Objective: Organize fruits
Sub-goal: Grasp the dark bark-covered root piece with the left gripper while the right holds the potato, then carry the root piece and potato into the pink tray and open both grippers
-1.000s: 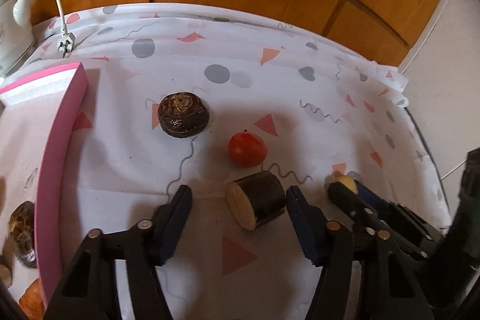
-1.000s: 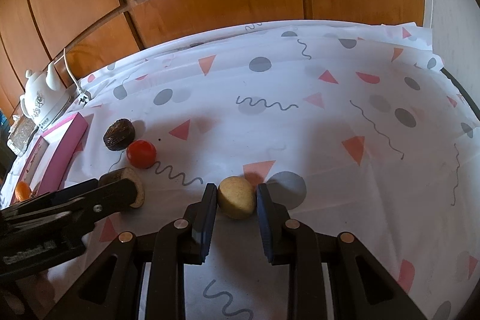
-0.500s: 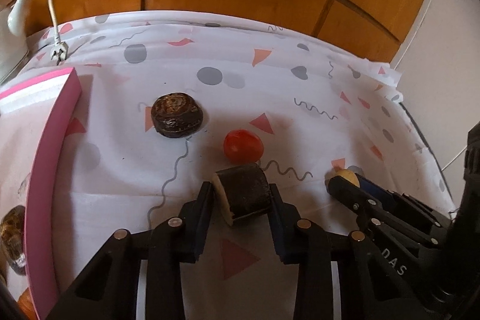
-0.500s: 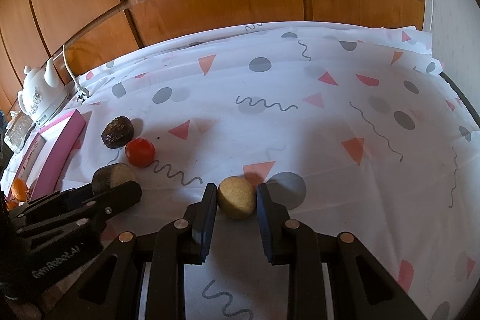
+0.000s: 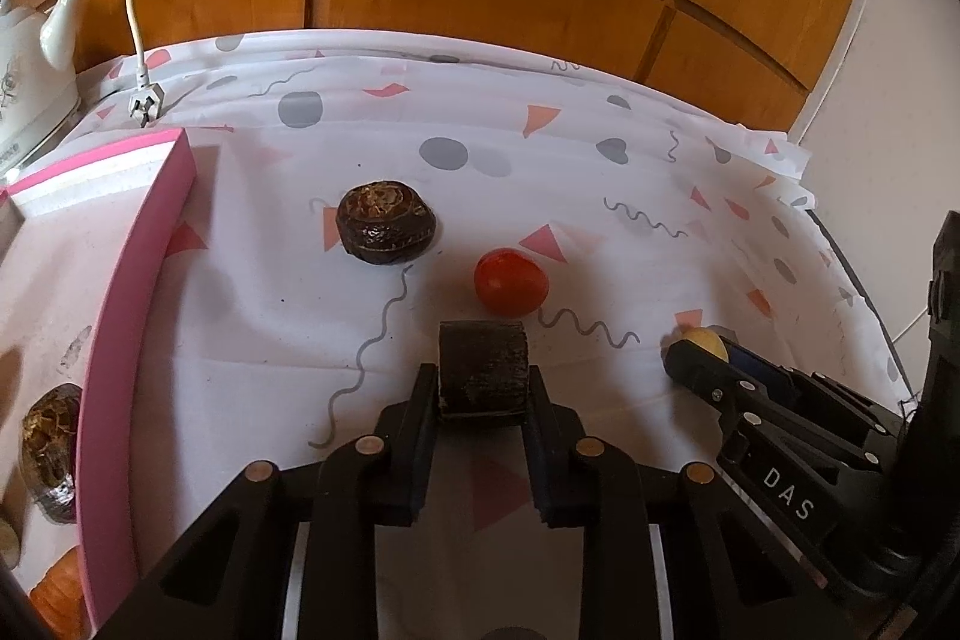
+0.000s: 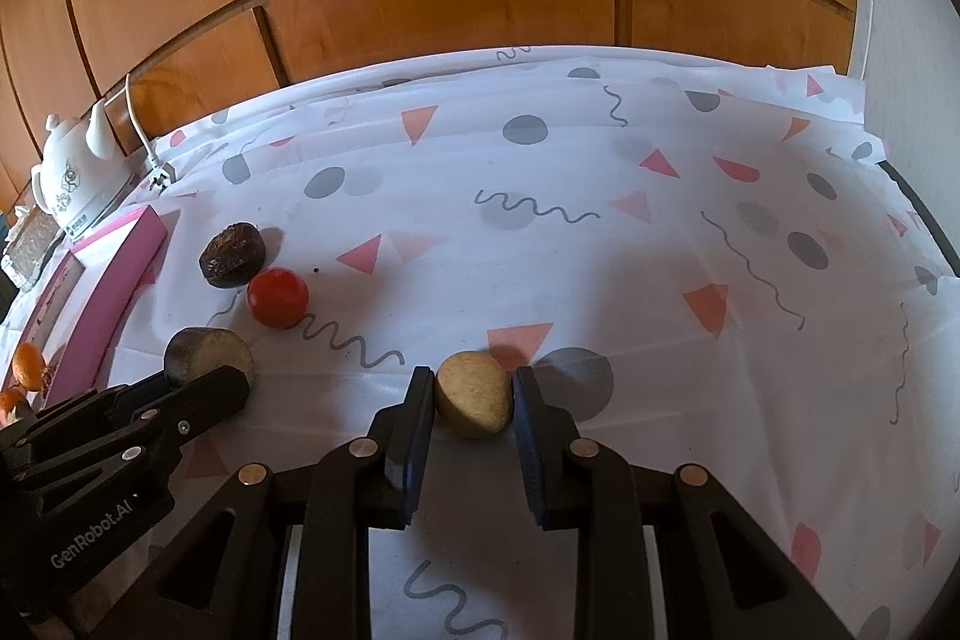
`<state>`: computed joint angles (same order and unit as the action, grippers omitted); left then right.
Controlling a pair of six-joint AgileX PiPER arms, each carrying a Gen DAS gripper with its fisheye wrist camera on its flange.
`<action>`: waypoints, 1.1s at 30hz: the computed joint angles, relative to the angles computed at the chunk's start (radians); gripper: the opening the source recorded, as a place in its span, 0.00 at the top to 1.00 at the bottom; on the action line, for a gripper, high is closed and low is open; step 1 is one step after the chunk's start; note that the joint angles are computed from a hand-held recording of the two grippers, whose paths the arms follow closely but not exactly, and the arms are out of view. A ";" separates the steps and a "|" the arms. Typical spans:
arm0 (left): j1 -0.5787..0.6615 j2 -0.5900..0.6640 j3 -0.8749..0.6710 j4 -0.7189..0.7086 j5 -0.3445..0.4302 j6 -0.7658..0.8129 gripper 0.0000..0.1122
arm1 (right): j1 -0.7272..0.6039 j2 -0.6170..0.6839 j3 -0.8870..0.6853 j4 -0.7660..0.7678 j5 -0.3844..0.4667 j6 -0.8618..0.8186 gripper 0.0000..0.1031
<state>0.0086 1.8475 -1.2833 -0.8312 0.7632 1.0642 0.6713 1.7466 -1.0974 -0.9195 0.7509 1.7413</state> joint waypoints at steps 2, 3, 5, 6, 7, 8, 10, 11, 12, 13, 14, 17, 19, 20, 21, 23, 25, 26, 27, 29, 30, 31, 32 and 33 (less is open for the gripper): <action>0.002 -0.015 0.013 0.013 -0.013 -0.002 0.77 | 0.001 0.002 -0.004 0.003 0.006 -0.006 0.75; 0.007 -0.023 0.023 0.011 -0.014 0.008 0.77 | 0.002 0.004 -0.008 0.005 0.010 -0.011 0.75; 0.018 -0.035 0.039 0.006 -0.018 0.030 0.77 | 0.003 0.007 -0.014 0.010 0.015 -0.020 0.75; 0.027 -0.041 0.044 0.006 -0.017 0.034 0.77 | 0.002 0.007 -0.015 0.013 0.015 -0.024 0.75; 0.032 -0.044 0.047 0.007 -0.015 0.035 0.77 | 0.001 0.007 -0.015 0.015 0.014 -0.028 0.75; 0.038 -0.052 0.055 0.011 -0.021 0.038 0.77 | 0.001 0.007 -0.017 0.017 0.016 -0.032 0.75; 0.051 -0.076 0.079 0.004 -0.028 0.066 0.77 | 0.004 0.014 -0.028 0.025 0.030 -0.048 0.75; 0.062 -0.082 0.084 -0.007 -0.018 0.085 0.77 | 0.005 0.017 -0.033 0.029 0.036 -0.055 0.75; 0.073 -0.089 0.089 -0.012 -0.010 0.092 0.77 | 0.005 0.018 -0.036 0.030 0.039 -0.058 0.75; 0.088 -0.095 0.089 -0.018 0.008 0.094 0.77 | 0.006 0.020 -0.038 0.033 0.043 -0.063 0.75; 0.099 -0.101 0.089 -0.022 0.020 0.094 0.77 | 0.007 0.021 -0.042 0.035 0.048 -0.068 0.75; 0.139 -0.127 0.085 -0.050 0.068 0.121 0.77 | 0.016 0.025 -0.051 0.040 0.067 -0.081 0.75; 0.170 -0.144 0.074 -0.070 0.105 0.138 0.77 | 0.018 0.022 -0.051 0.042 0.068 -0.085 0.75; 0.183 -0.151 0.070 -0.079 0.120 0.147 0.77 | 0.020 0.020 -0.051 0.042 0.065 -0.087 0.75; 0.199 -0.158 0.063 -0.085 0.133 0.154 0.77 | 0.025 0.020 -0.054 0.043 0.068 -0.093 0.75; 0.230 -0.169 0.054 -0.097 0.148 0.172 0.77 | 0.037 0.021 -0.061 0.044 0.075 -0.099 0.75; 0.264 -0.173 0.043 -0.112 0.168 0.186 0.77 | 0.055 0.018 -0.064 0.039 0.074 -0.088 0.75; 0.280 -0.169 0.032 -0.115 0.182 0.184 0.77 | 0.064 0.019 -0.068 0.037 0.073 -0.086 0.75; 0.292 -0.163 0.018 -0.113 0.197 0.178 0.77 | 0.072 0.022 -0.074 0.039 0.074 -0.088 0.75; 0.316 -0.153 -0.005 -0.103 0.216 0.157 0.77 | 0.086 0.033 -0.087 0.046 0.071 -0.097 0.75; 0.326 -0.149 -0.014 -0.099 0.221 0.154 0.77 | 0.091 0.039 -0.092 0.049 0.068 -0.100 0.75; 0.337 -0.145 -0.022 -0.096 0.225 0.151 0.77 | 0.095 0.043 -0.096 0.053 0.064 -0.102 0.75; 0.349 -0.143 -0.024 -0.098 0.221 0.152 0.77 | 0.100 0.047 -0.100 0.058 0.057 -0.102 0.75; 0.359 -0.142 -0.023 -0.103 0.217 0.158 0.77 | 0.102 0.049 -0.102 0.060 0.050 -0.102 0.75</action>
<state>0.3678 1.7052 -1.3067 -0.9341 0.9807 1.2222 0.7731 1.7957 -1.1992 -0.8597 0.8007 1.6394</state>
